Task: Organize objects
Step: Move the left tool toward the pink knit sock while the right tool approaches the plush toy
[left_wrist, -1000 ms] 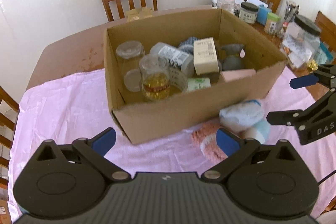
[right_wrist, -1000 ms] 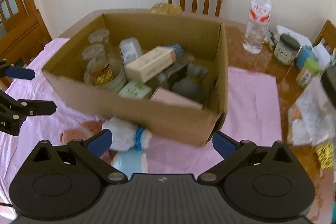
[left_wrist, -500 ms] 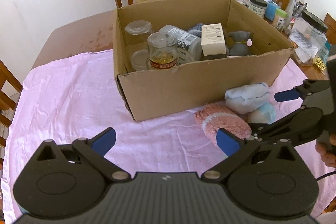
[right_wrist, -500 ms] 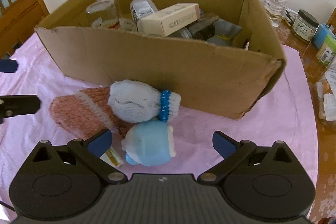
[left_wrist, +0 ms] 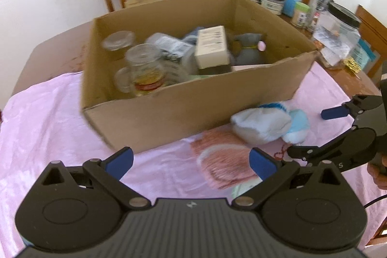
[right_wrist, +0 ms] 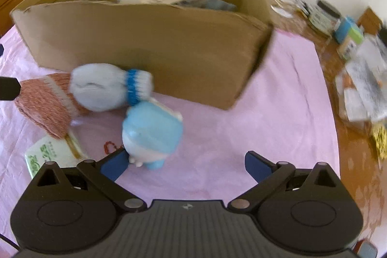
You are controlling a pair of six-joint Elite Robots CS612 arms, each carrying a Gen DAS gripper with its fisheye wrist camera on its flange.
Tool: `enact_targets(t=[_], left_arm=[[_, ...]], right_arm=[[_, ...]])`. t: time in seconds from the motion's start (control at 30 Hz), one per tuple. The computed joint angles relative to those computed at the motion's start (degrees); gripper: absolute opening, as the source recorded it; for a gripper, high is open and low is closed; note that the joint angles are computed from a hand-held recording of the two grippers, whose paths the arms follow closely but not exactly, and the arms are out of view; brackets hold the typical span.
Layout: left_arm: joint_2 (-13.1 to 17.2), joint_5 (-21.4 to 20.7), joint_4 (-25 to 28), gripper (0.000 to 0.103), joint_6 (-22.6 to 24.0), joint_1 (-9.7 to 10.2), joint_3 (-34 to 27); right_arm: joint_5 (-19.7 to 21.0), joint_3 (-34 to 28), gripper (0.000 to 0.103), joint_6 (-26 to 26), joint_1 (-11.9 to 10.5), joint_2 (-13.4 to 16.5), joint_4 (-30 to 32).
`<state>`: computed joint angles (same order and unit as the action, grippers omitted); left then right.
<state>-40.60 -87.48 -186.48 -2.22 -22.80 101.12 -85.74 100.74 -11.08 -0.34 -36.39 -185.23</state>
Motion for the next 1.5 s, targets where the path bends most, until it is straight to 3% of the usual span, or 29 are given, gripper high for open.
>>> enact_targets(t=[0.2, 0.37, 0.5, 0.63, 0.83, 1.33, 1.5], left_arm=[[1.6, -2.2, 2.9, 0.102, 0.9, -0.75, -2.2], [2.1, 0.2, 4.8, 0.102, 1.5, -1.29, -2.4], [1.7, -0.5, 5.3, 0.102, -0.2, -0.38, -1.8], [1.3, 2.8, 5.1, 0.102, -0.7, 0.05, -0.7], [0.9, 0.6, 4.9, 0.102, -3.6, 1.88, 0.3], [1.9, -0.8, 3.7, 0.103, -6.3, 1.87, 0.2], [1.2, 3.5, 4.1, 0.103, -5.6, 2.12, 1.2]], right_arm=[[1.5, 1.1, 0.103, 0.7, -1.1, -0.1, -1.4], [1.5, 0.2, 0.103, 1.0, -1.0, 0.5, -1.8], [1.8, 0.2, 0.103, 0.8, -1.2, 0.6, -2.1], [1.7, 0.2, 0.103, 0.9, -1.1, 0.6, -2.1], [1.7, 0.2, 0.103, 0.9, -1.2, 0.6, -2.0], [1.0, -0.1, 0.103, 1.8, -0.9, 0.7, -1.7], [1.4, 0.2, 0.103, 1.4, -1.1, 0.7, -2.4]])
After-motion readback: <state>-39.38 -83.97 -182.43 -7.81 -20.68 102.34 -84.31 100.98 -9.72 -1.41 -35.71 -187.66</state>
